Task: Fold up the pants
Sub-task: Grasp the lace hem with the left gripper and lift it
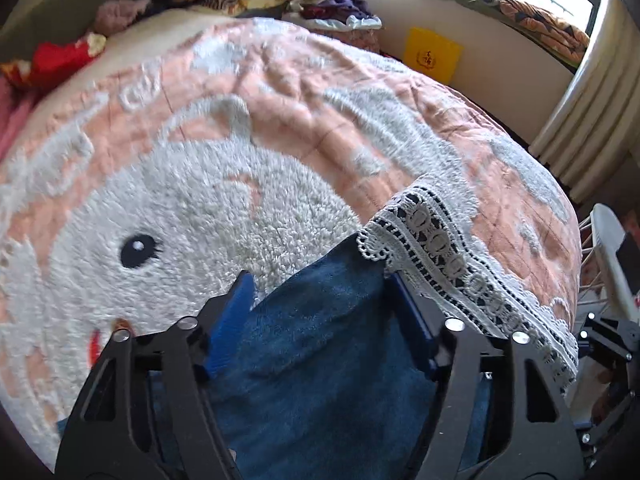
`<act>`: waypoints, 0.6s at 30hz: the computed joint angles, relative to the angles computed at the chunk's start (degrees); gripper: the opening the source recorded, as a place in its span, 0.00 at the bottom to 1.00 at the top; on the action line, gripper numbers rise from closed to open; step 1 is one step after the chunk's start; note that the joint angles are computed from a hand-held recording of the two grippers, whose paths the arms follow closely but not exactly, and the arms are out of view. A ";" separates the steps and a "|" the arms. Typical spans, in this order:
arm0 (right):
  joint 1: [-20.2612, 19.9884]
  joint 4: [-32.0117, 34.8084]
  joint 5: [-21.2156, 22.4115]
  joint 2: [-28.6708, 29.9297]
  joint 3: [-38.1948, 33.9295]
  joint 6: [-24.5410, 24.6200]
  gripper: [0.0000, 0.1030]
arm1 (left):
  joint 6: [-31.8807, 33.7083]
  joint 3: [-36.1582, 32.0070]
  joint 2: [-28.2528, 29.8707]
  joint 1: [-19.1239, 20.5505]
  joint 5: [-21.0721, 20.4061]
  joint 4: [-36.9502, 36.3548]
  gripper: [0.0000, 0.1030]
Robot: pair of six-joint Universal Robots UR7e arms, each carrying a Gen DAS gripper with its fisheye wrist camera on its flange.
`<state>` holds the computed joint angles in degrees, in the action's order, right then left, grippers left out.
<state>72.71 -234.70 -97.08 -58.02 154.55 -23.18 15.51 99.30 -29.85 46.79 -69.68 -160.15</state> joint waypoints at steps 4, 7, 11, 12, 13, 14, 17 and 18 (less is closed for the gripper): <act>-2.23 1.30 3.39 -0.26 -0.47 0.59 0.65 | 1.95 -0.20 0.69 0.41 -1.31 -1.28 0.59; -2.25 1.04 3.74 0.29 -0.94 0.26 0.58 | 2.45 0.14 0.74 0.39 -1.46 -1.81 0.58; -2.22 3.77 5.53 -1.12 -1.53 -0.23 0.43 | 3.92 0.93 0.04 0.08 -2.61 -1.24 0.22; -2.12 4.23 5.68 -1.05 -1.84 -0.37 0.40 | 3.51 0.79 -0.19 0.27 -4.00 0.00 0.19; -1.76 4.59 5.35 -0.82 -2.30 -0.41 0.38 | 3.83 1.19 -0.07 -0.14 -3.17 -0.78 0.18; -1.44 4.85 5.02 -0.64 -2.74 -0.36 0.38 | 4.36 1.48 0.07 -0.44 -2.43 -1.38 0.17; -0.08 5.40 4.67 -0.68 -3.39 -0.82 0.35 | 4.02 1.88 -0.04 -0.34 -2.71 -2.47 0.12; 0.36 5.66 4.65 -0.93 -3.45 -0.87 0.33 | 3.81 1.97 -0.25 -0.20 -3.24 -2.64 0.09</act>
<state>73.08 -229.04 -92.43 -58.95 151.10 -24.05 19.32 101.27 -30.10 46.59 -72.92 -162.78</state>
